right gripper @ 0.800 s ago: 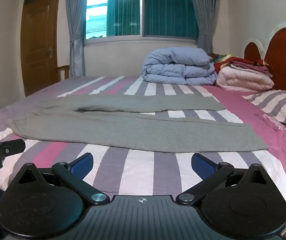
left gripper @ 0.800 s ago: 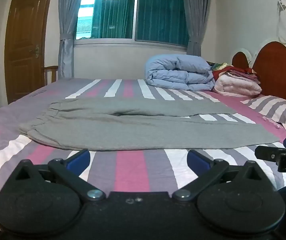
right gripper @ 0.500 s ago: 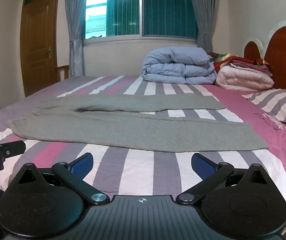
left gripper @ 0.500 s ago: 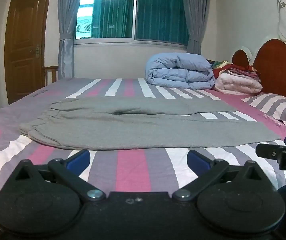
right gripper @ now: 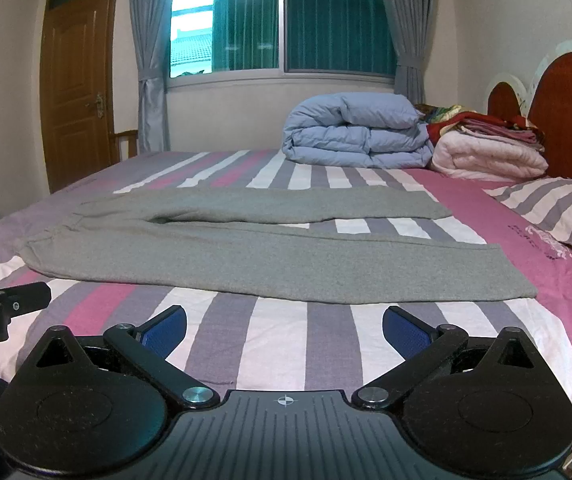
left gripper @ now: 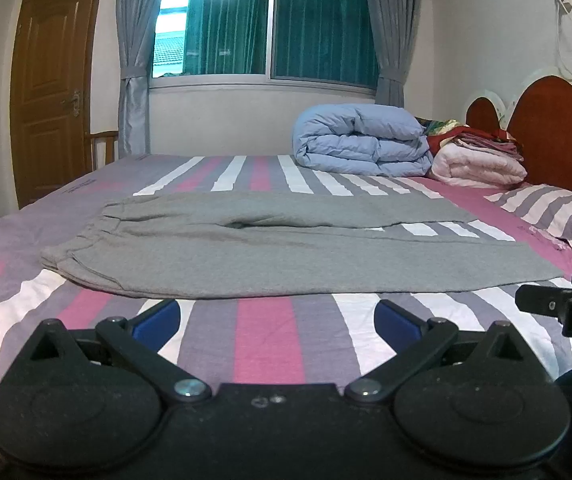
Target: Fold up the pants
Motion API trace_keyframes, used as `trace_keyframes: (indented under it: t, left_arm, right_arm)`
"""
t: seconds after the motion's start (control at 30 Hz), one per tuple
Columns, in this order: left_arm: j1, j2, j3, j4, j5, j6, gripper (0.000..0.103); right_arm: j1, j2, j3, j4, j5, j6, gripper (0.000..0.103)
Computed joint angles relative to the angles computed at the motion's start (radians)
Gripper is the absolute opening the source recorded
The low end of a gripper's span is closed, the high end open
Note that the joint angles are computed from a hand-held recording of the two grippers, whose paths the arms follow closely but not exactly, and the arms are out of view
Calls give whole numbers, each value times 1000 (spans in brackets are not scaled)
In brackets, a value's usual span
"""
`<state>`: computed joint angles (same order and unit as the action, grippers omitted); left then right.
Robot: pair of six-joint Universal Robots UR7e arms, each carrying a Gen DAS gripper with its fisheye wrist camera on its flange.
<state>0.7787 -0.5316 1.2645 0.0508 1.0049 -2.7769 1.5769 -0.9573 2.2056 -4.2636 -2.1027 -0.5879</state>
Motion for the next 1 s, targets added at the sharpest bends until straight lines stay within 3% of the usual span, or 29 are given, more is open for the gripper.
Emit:
trace_keyframes:
  t: [1.0]
  left_arm:
    - [0,0,-3,6,-2,0,97]
  right_arm:
    - [-10,5,2,-7,9,0,103]
